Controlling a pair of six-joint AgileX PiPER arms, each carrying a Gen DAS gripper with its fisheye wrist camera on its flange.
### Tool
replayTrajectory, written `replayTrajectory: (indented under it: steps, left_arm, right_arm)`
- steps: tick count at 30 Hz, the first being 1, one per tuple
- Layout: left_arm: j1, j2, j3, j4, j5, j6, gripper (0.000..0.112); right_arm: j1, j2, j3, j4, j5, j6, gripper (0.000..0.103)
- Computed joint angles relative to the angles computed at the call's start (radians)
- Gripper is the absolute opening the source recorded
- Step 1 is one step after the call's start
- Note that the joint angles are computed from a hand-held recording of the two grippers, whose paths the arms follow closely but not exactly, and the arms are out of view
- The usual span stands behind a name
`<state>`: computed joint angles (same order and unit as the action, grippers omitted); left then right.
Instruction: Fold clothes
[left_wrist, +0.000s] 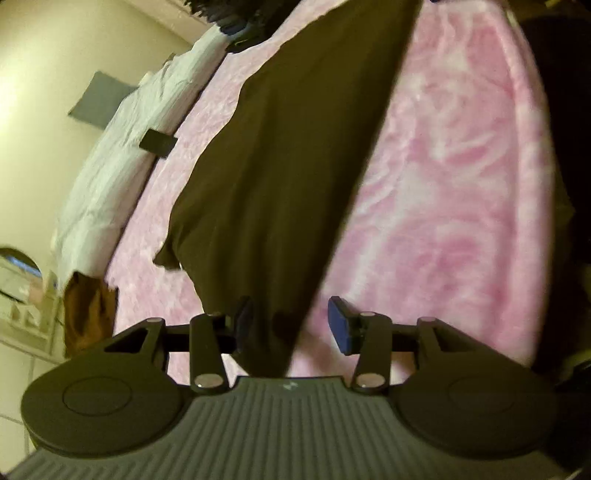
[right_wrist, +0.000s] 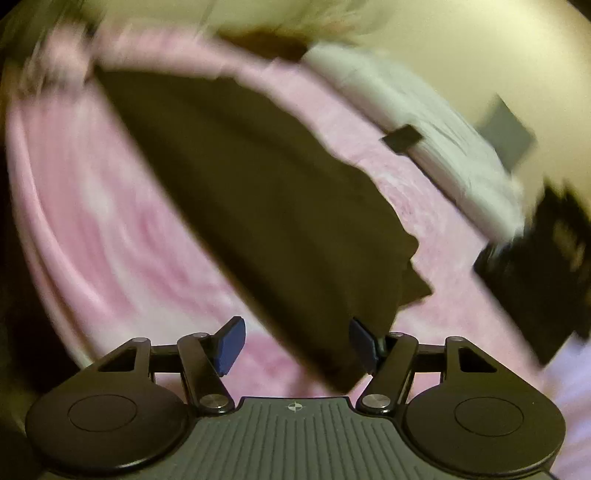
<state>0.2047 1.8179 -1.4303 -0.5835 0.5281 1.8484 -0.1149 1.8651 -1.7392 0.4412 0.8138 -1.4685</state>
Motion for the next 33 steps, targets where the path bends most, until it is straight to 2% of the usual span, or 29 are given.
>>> replayTrajectory:
  steps: [1, 4, 6, 7, 8, 9, 12, 15, 19, 21, 22, 23, 24, 25, 26, 27, 30, 32, 33]
  left_arm:
    - [-0.005, 0.015, -0.014, 0.004, -0.014, 0.011, 0.041]
    - [-0.023, 0.048, -0.031, 0.020, -0.086, 0.081, 0.040]
    - [-0.028, 0.065, -0.021, -0.014, -0.137, 0.200, 0.027]
    - [-0.031, 0.077, -0.030, -0.007, -0.143, 0.208, 0.013]
    - [-0.035, 0.088, -0.043, 0.018, -0.146, 0.198, 0.009]
    - [-0.039, 0.099, -0.055, 0.042, -0.149, 0.187, 0.008]
    - [-0.020, 0.063, -0.075, 0.070, -0.074, 0.120, 0.006]
    - [0.014, -0.048, -0.044, 0.048, 0.082, 0.034, 0.005]
    - [0.062, -0.192, 0.100, 0.038, 0.232, -0.025, 0.007]
    - [0.076, -0.215, 0.148, 0.065, 0.267, -0.086, 0.012]
    - [0.082, -0.222, 0.165, 0.088, 0.266, -0.114, 0.016]
    - [0.101, -0.218, 0.148, 0.095, 0.291, -0.147, 0.017]
    - [0.120, -0.212, 0.129, 0.100, 0.319, -0.180, 0.018]
    - [0.147, -0.189, 0.071, 0.094, 0.367, -0.236, 0.023]
    - [0.173, -0.163, 0.009, 0.088, 0.416, -0.297, 0.030]
    - [0.197, -0.135, -0.057, 0.083, 0.466, -0.360, 0.031]
    - [0.230, -0.021, -0.281, 0.063, 0.543, -0.528, 0.036]
    - [0.223, 0.058, -0.421, 0.055, 0.552, -0.620, 0.044]
    - [0.211, 0.105, -0.494, 0.057, 0.551, -0.674, 0.048]
  right_arm:
    - [0.015, 0.009, 0.010, -0.023, -0.035, -0.049, 0.062]
    - [0.050, 0.045, 0.000, -0.075, -0.100, -0.134, 0.046]
    - [0.067, 0.074, -0.023, -0.104, -0.124, -0.164, 0.033]
    - [0.073, 0.090, -0.037, -0.116, -0.134, -0.174, 0.024]
    - [0.072, 0.108, -0.056, -0.120, -0.133, -0.187, 0.015]
    - [0.071, 0.126, -0.077, -0.124, -0.132, -0.199, 0.014]
    - [0.044, 0.107, -0.084, -0.097, -0.103, -0.227, 0.010]
    - [-0.001, 0.003, -0.011, -0.045, -0.085, -0.258, 0.009]
    - [-0.075, -0.182, 0.197, -0.028, -0.042, -0.281, 0.010]
    - [-0.122, -0.245, 0.328, 0.015, -0.071, -0.380, 0.010]
    - [-0.139, -0.269, 0.390, 0.045, -0.113, -0.441, 0.015]
    - [-0.146, -0.290, 0.448, 0.047, -0.174, -0.473, 0.030]
    - [-0.156, -0.309, 0.491, 0.055, -0.223, -0.492, 0.048]
    - [-0.169, -0.319, 0.523, 0.074, -0.274, -0.499, 0.078]
    - [-0.185, -0.317, 0.523, 0.079, -0.289, -0.473, 0.082]
    - [-0.196, -0.315, 0.520, 0.059, -0.304, -0.417, 0.082]
    - [-0.205, -0.281, 0.464, -0.104, -0.356, -0.122, 0.082]
    - [-0.206, -0.250, 0.414, -0.184, -0.387, 0.019, 0.082]
    - [-0.210, -0.221, 0.355, -0.184, -0.358, 0.073, 0.082]
